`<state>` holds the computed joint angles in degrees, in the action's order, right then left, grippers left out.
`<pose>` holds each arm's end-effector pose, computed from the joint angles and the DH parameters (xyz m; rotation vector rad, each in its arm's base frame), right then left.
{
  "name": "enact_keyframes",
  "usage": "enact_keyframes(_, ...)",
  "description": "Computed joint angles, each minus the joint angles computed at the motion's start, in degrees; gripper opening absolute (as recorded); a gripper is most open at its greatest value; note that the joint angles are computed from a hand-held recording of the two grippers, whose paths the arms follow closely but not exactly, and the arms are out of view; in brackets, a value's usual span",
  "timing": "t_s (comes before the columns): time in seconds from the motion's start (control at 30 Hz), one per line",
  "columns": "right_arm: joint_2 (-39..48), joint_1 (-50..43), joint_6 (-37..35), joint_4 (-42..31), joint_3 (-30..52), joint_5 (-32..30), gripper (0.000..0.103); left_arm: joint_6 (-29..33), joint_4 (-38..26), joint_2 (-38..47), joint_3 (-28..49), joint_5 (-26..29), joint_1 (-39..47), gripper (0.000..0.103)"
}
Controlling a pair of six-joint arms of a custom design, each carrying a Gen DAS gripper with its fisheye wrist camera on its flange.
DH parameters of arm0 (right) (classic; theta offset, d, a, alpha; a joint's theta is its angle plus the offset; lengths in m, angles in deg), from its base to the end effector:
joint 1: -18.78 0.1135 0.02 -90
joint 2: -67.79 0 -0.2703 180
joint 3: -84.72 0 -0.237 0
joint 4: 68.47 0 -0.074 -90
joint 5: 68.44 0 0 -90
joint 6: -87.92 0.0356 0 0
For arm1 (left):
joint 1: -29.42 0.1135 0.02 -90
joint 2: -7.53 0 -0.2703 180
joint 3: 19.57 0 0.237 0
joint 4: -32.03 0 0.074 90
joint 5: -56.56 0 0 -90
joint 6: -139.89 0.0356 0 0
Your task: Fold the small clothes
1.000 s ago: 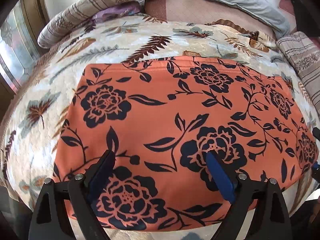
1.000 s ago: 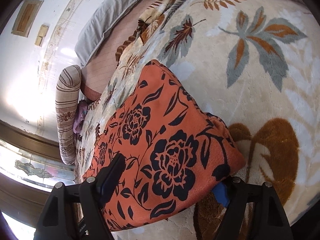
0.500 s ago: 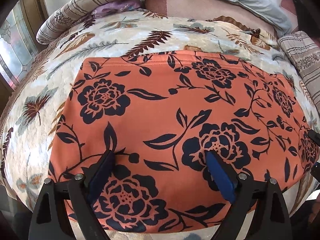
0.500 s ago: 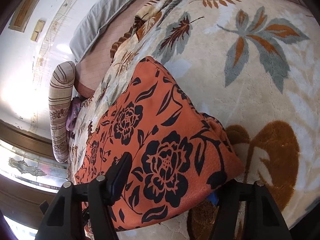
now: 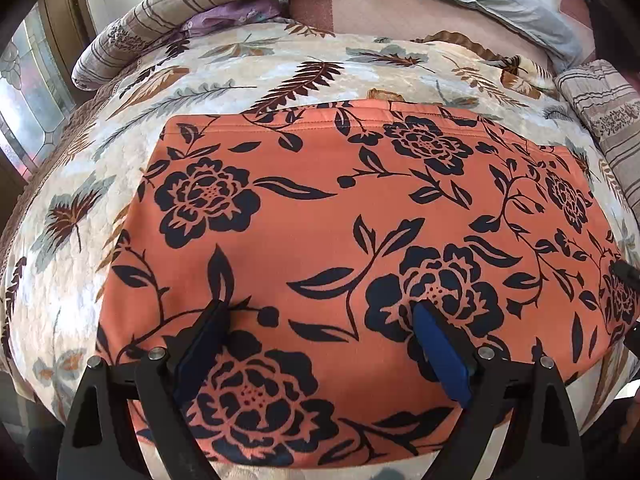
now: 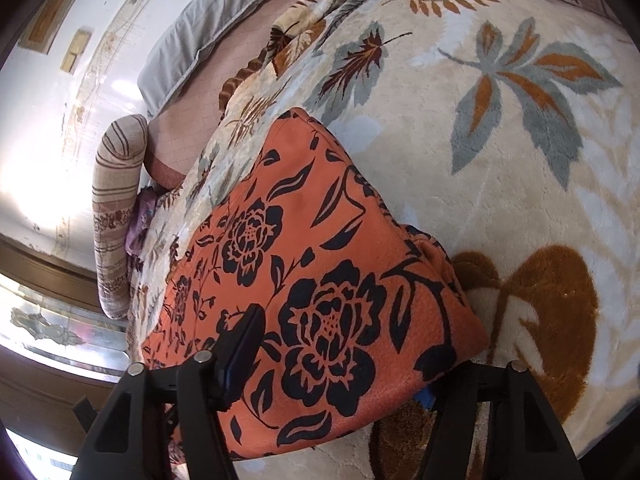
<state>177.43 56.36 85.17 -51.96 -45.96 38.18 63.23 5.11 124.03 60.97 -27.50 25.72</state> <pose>0.2489 0.1787 0.0873 1.1527 2.1320 0.7507 0.3813 -0.0283 0.1188 0.4271 2.6261 -0.0836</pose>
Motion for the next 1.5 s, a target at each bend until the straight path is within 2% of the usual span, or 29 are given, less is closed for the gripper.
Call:
enact_keyframes(0.1,-0.6,0.2,0.5,-0.1,-0.4,0.1,0.063,-0.2,0.6,-1.9,-1.3,1.1,0.3,0.093)
enact_keyframes(0.2,0.1,0.2,2.1,3.6,-2.2,0.4,0.063,0.7,-0.2,0.5,0.0,1.0,0.0,0.093)
enact_keyframes(0.3,0.0,0.2,0.5,4.5,-2.6,-0.3,0.061,1.2,4.2,0.2,-2.5,0.6,0.0,0.096)
enact_keyframes(0.37,-0.8,0.1,-0.8,2.8,-2.5,-0.8,0.02,1.1,4.0,0.4,-2.2,0.8,0.2,0.096)
enact_keyframes(0.4,-1.6,0.3,-1.4,0.9,-2.1,-0.5,0.01,1.3,4.3,0.5,-2.3,0.8,0.2,0.096)
enact_keyframes(0.43,-3.4,1.1,-2.7,-3.2,-1.1,1.4,0.009,1.5,4.8,0.4,-2.7,0.8,0.2,0.096)
enact_keyframes(0.5,-7.6,4.3,-6.7,-17.8,4.8,6.8,0.009,2.0,5.2,0.4,-2.9,0.7,0.3,0.096)
enact_keyframes(0.53,-8.4,5.3,-7.8,-22.5,7.0,8.1,0.009,2.0,4.9,0.4,-2.7,0.6,0.2,0.096)
enact_keyframes(0.6,-7.7,6.5,-7.2,-27.1,8.9,9.0,0.009,1.8,3.2,0.1,-1.9,0.0,0.0,0.096)
enact_keyframes(0.63,-5.7,5.8,-6.5,-27.3,9.0,6.9,0.013,1.2,2.1,-0.3,-1.3,-0.6,-0.2,0.096)
enact_keyframes(0.67,-2.8,3.9,-6.4,-24.6,7.8,1.8,0.018,0.6,1.3,-0.9,-1.0,-0.9,-0.5,0.096)
enact_keyframes(0.7,-2.6,3.6,-5.1,-17.2,3.7,1.1,0.02,0.8,2.2,-2.1,-1.8,-0.4,-0.6,0.096)
enact_keyframes(0.73,-4.5,3.8,-2.8,-10.3,-1.3,1.9,0.03,1.5,4.5,-3.7,-3.7,-0.1,-0.8,0.096)
enact_keyframes(0.77,-6.6,3.6,-2.4,-9.4,-3.3,1.6,0.037,2.5,7.3,-4.8,-5.5,-1.2,-1.4,0.096)
enact_keyframes(0.8,-9.4,4.0,-1.7,-11.4,-4.5,3.1,0.054,3.5,8.6,-4.3,-6.0,-2.7,-2.2,0.096)
enact_keyframes(0.83,-12.6,4.6,-1.0,-13.5,-6.0,5.6,0.065,4.5,6.8,-2.2,-4.4,-3.5,-2.8,0.096)
enact_keyframes(0.87,-15.7,4.8,-1.2,-14.8,-7.4,7.8,0.065,4.4,4.4,0.9,-2.2,-3.2,-2.6,0.097)
enact_keyframes(0.93,-21.3,2.4,-4.3,-14.0,-10.8,8.4,0.065,2.2,6.7,1.4,-3.0,0.2,-0.7,0.1)
enact_keyframes(0.97,-22.6,-1.1,-8.2,-10.9,-12.1,5.0,0.065,2.7,7.0,1.3,-3.2,-0.4,-1.0,0.1)
enact_keyframes(1.0,-21.9,-5.9,-13.2,-7.4,-12.1,-0.9,0.066,2.9,7.2,1.3,-3.2,-0.7,-1.2,0.1)
enact_keyframes(1.07,-16.4,-14.8,-21.8,-2.5,-8.8,-13.7,0.066,3.1,6.9,1.9,-2.5,-0.2,-1.0,0.101)
enact_keyframes(1.13,-6.6,-22.2,-29.3,-4.1,1.0,-24.7,0.066,3.8,7.3,2.1,-2.5,0.3,-0.7,0.102)
enact_keyframes(1.23,3.9,-26.9,-32.6,-10.6,14.3,-28.8,0.064,4.3,8.1,2.1,-3.0,0.7,-0.5,0.102)
enact_keyframes(1.27,6.9,-28.2,-33.2,-12.0,17.8,-31.3,0.056,4.5,8.4,2.0,-3.2,0.8,-0.5,0.102)
enact_keyframes(1.3,10.7,-29.0,-34.7,-16.9,23.5,-32.8,0.018,4.6,9.4,1.6,-4.3,0.9,-0.4,0.103)
enact_keyframes(1.33,12.8,-29.1,-36.1,-22.6,27.8,-32.3,0.01,4.4,10.0,1.2,-5.1,0.9,-0.5,0.103)
enact_keyframes(1.37,13.3,-28.8,-36.9,-25.0,29.8,-31.5,0.009,4.4,10.0,0.9,-5.4,1.0,-0.5,0.103)
enact_keyframes(1.43,11.7,-27.9,-37.8,-30.2,31.8,-25.7,0.009,4.5,7.2,0.4,-4.1,1.5,0.0,0.101)
enact_keyframes(1.5,8.5,-26.3,-35.6,-34.3,31.3,-16.7,0.015,4.3,5.4,-2.1,-4.4,2.2,1.8,0.1)
